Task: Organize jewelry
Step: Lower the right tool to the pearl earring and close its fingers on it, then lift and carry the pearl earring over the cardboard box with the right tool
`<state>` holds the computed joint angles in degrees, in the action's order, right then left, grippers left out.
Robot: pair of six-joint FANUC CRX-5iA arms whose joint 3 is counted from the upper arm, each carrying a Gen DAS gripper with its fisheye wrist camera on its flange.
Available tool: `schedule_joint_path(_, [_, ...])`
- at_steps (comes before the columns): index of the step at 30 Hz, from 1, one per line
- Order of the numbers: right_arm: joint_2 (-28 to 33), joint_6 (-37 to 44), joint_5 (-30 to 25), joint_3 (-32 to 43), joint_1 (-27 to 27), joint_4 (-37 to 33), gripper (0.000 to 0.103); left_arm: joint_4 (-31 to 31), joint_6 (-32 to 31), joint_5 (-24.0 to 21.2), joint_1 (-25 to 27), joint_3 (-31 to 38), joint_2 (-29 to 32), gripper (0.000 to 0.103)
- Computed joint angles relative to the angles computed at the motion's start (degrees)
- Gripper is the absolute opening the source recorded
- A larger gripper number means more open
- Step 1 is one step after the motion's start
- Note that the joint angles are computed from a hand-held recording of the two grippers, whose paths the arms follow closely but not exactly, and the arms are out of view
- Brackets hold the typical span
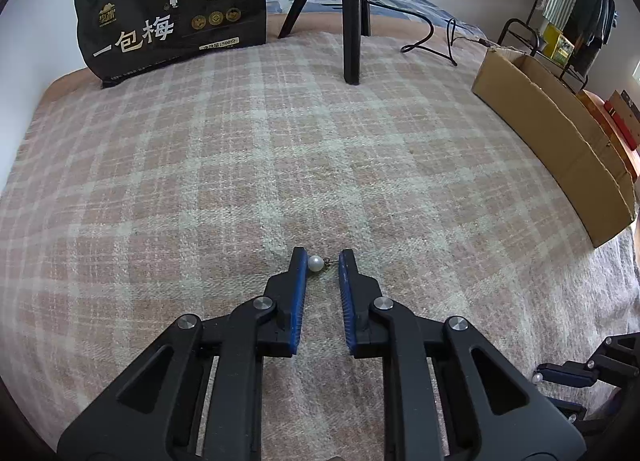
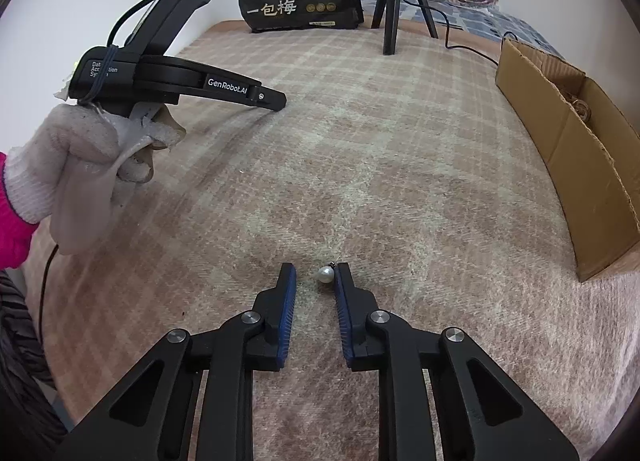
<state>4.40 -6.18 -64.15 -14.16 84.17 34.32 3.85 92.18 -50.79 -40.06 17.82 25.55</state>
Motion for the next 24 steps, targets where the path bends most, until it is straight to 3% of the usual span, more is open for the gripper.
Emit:
schedule_joint_path(6, [0.43, 0.87, -1.24, 0.59, 0.03, -0.25, 0.007, 0.31, -0.09, 0.61, 0.16, -0.70, -0.41, 0.009])
schedule_joint_path(24, [-0.58, -0.39, -4.22, 1.28, 1.77, 3.64, 0.007, 0.88, 0.66, 4.42, 0.87, -6.07, -6.42, 0.009])
